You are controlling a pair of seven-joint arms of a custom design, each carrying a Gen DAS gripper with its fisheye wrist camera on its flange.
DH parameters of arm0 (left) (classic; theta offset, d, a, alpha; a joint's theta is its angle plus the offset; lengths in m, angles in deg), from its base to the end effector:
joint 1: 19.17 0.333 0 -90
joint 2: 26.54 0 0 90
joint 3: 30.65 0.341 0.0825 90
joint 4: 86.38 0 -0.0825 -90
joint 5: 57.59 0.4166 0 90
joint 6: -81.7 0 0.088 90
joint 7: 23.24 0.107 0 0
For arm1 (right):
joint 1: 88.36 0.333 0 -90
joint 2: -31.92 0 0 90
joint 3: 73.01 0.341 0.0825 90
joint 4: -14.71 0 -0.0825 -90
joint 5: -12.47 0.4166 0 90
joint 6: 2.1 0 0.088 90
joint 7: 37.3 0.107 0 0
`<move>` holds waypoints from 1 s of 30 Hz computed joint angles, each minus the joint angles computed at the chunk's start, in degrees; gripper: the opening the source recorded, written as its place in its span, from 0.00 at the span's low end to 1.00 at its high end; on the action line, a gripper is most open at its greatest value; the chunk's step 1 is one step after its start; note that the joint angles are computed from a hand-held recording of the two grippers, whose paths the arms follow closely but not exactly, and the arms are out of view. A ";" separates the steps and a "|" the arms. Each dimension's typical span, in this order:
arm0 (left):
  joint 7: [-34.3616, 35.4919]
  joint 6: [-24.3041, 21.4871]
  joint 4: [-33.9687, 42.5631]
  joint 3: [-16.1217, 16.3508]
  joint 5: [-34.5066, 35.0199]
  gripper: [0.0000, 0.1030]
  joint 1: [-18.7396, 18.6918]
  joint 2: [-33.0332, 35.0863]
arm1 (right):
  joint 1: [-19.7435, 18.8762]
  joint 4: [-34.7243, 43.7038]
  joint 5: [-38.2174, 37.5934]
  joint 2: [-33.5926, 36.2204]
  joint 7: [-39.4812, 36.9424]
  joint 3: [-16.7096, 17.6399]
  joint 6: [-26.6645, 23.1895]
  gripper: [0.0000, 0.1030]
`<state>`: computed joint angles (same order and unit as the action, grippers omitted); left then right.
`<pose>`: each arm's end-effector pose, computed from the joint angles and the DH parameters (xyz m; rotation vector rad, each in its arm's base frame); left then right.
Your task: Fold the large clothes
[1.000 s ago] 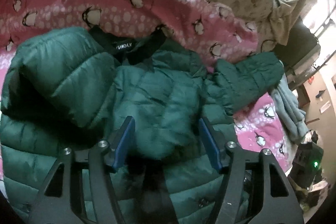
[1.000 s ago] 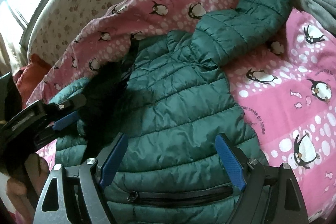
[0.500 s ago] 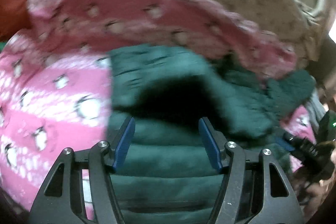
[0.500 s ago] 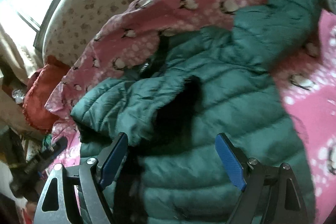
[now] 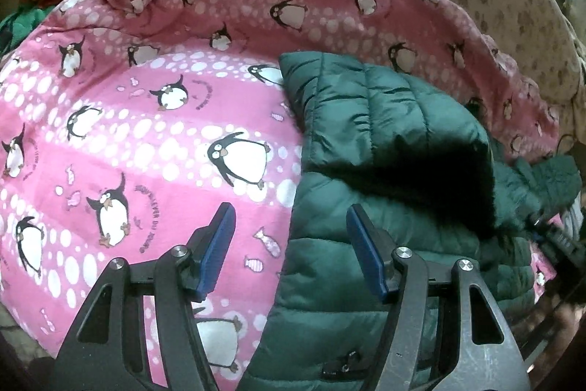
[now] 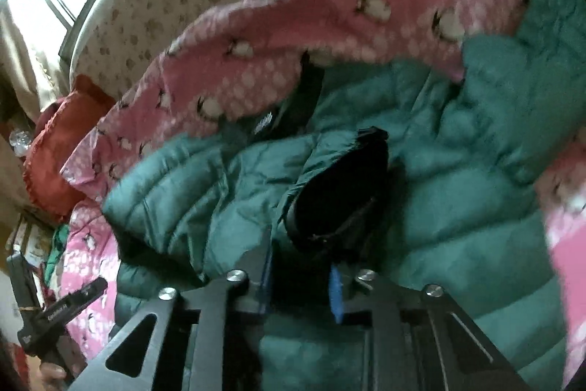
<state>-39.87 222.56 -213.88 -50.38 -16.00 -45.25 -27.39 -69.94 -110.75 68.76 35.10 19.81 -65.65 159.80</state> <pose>0.3984 -0.4110 0.4099 -2.3839 1.3458 -0.6624 0.5556 0.2210 0.4144 -1.8153 1.5445 -0.0215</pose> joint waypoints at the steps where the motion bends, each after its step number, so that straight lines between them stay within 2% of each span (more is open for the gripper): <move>1: 0.43 0.28 0.05 0.07 -0.14 0.61 0.05 0.22 | -0.11 0.27 -0.48 0.10 -0.28 -0.16 1.13 0.19; 4: 1.23 0.33 1.12 0.24 -0.01 0.61 -0.07 1.43 | -0.20 0.85 -7.00 0.99 2.83 -0.78 6.47 0.16; 7: 1.59 -0.57 2.23 0.49 0.64 0.61 -0.48 2.41 | -0.43 1.79 -18.01 3.44 10.49 -2.16 11.16 0.14; 8: 1.80 -1.02 2.75 0.57 0.60 0.61 -0.65 2.81 | -0.21 2.30 -22.38 4.58 13.87 -3.11 11.94 0.14; 9: 2.04 -1.13 3.16 0.70 0.42 0.61 -0.78 3.12 | 1.88 3.01 -29.86 5.98 20.59 -5.74 12.33 0.14; 11: 1.96 -0.74 3.59 1.01 0.45 0.61 -0.98 3.39 | 4.43 5.59 -38.53 9.14 28.91 -9.06 9.68 0.14; 13: 1.53 -0.94 4.06 1.17 1.16 0.61 -1.23 3.36 | 1.27 8.01 -36.89 11.30 28.37 -6.47 3.67 0.14; 15: 1.20 -1.44 4.55 1.30 2.17 0.61 -1.38 3.41 | -2.32 8.30 -33.42 11.41 26.80 -3.14 1.49 0.15; 16: 1.04 -2.07 5.25 1.37 2.86 0.61 -1.44 3.71 | -3.88 8.04 -31.96 11.01 25.81 -1.58 1.63 0.19; 18: 0.93 -2.51 6.41 1.68 3.62 0.61 -1.41 4.40 | -5.03 6.01 -31.24 8.57 25.93 -0.57 2.69 0.44; 20: 0.11 -2.48 7.47 2.14 4.83 0.61 -1.38 5.11 | -6.03 4.53 -29.82 6.36 23.75 0.44 3.48 0.47; 23: -0.35 -3.40 10.76 2.96 6.01 0.61 -1.51 7.77 | -6.30 3.84 -26.17 3.98 18.80 1.66 2.92 0.47; 27: 2.08 -6.33 15.77 4.15 5.56 0.61 -2.53 11.97 | -5.03 6.94 -18.75 4.66 8.16 3.35 -0.87 0.47; 30: 4.34 -10.12 19.21 5.08 4.84 0.61 -3.90 14.84 | -1.97 9.69 -23.17 6.64 10.06 2.56 -1.14 0.47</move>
<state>-35.52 212.44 -194.67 -45.30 -11.15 -49.15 -12.55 -71.91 -101.06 45.59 41.73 29.87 -63.09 158.66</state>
